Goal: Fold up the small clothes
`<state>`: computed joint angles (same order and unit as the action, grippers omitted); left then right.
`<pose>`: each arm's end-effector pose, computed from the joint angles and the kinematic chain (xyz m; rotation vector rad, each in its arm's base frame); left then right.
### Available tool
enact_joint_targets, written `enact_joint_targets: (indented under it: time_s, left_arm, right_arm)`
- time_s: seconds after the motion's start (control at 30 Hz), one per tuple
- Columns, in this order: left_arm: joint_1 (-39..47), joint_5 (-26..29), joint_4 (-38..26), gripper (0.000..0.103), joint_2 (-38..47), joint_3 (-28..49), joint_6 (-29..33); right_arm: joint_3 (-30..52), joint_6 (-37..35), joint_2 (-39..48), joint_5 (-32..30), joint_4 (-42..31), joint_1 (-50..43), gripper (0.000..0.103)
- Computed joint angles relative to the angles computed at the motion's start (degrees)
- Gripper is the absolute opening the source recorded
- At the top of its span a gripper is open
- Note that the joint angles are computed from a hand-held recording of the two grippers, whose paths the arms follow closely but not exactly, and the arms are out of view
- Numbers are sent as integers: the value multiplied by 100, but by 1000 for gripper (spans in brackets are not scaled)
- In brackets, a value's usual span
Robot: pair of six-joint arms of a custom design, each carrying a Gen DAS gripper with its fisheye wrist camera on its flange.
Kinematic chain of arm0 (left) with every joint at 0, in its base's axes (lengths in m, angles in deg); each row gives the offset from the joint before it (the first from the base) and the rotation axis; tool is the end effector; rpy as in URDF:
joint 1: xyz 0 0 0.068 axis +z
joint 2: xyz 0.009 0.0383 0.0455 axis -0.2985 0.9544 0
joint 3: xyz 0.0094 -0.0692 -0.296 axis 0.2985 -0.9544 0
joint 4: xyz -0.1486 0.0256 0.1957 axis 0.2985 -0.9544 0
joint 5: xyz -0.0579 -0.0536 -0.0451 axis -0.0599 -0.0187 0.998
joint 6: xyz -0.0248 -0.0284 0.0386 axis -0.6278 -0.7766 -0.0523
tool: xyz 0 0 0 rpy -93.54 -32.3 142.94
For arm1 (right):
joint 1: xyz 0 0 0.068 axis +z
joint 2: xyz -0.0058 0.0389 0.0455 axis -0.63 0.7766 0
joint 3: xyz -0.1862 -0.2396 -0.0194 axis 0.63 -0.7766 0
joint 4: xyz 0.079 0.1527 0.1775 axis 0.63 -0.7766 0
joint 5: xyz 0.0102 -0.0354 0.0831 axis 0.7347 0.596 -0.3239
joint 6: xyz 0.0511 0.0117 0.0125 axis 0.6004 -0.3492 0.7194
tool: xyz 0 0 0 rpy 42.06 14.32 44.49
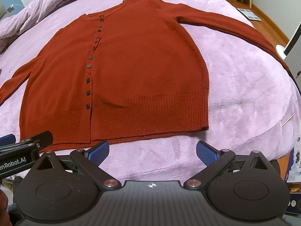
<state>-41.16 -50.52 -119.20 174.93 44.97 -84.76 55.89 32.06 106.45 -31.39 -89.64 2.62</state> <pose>0.2662 -0.1061 0.2882 -0.2063 2.6235 0.0958 0.2736 0.2360 0.2916 -0.0238 2.7578 0.1617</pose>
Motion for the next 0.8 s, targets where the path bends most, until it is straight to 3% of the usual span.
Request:
enact_joint_targets:
  time_s: [0.27, 0.4, 0.53, 0.63, 0.8]
  left_arm:
    - [61, 84, 45, 103, 4, -68, 52]
    - [147, 183, 120, 103, 22, -131, 74]
    - [253, 381, 229, 103, 72, -182, 122]
    - [447, 707, 466, 103, 64, -277, 229]
    - [800, 827, 1033, 103, 167, -389, 348]
  right_arm:
    - [-31, -44, -7, -172, 78, -34, 99]
    - [-318, -55, -173, -526, 454, -159, 99]
    - [-1040, -24, -513, -1043, 1438, -379, 99]
    - [-1992, -195, -881, -1442, 2812, -635, 99]
    - [-2573, -353, -1016, -1170, 3931, -1442, 99]
